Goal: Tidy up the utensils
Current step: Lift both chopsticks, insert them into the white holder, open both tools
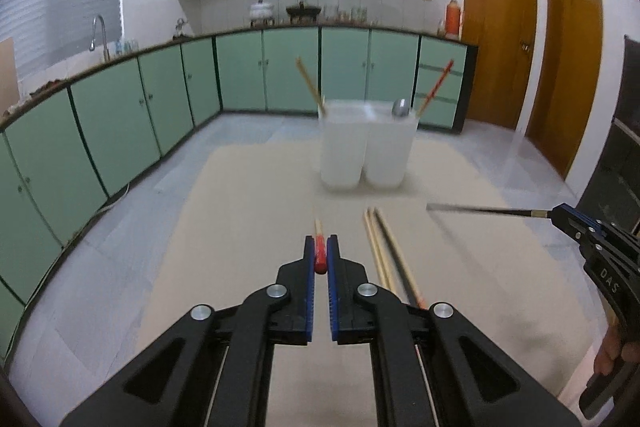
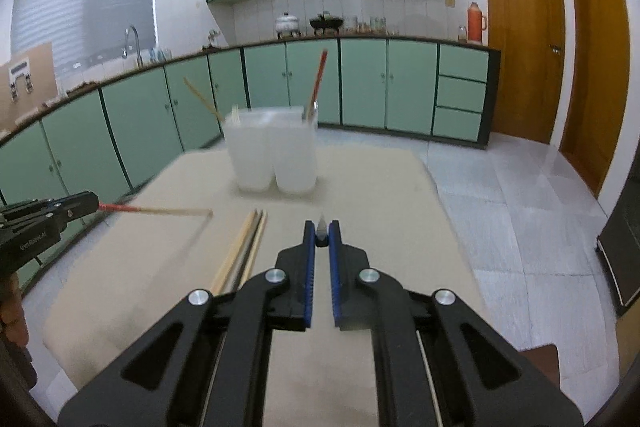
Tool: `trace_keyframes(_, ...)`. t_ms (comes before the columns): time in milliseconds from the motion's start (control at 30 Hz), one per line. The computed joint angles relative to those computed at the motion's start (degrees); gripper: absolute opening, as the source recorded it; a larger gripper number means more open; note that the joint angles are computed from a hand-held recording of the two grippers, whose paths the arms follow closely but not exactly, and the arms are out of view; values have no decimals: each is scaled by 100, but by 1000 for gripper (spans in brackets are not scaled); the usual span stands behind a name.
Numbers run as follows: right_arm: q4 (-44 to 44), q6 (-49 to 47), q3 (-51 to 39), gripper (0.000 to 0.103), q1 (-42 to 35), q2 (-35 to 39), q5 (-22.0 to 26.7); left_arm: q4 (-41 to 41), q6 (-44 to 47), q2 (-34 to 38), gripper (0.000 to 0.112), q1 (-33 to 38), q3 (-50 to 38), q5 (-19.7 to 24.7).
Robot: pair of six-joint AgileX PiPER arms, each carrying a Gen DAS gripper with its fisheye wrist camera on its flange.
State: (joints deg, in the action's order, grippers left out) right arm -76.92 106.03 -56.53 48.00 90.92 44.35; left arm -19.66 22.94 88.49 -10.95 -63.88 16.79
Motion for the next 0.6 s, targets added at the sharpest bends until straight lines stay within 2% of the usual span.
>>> trace_keyframes(200,555,-963,-454,6,-627,-410,-709,-653,653,96,6,77,-665,245)
trace_keyframes(467,2941,-3998,-1807,6,-1415,-259,-1349,-1165,1184,316,6,131,-1457,682)
trace_keyframes(600,3850,-5212,-2660,6,-1573,-20,-1258,-1410,1399,319,6,175,-1785,902)
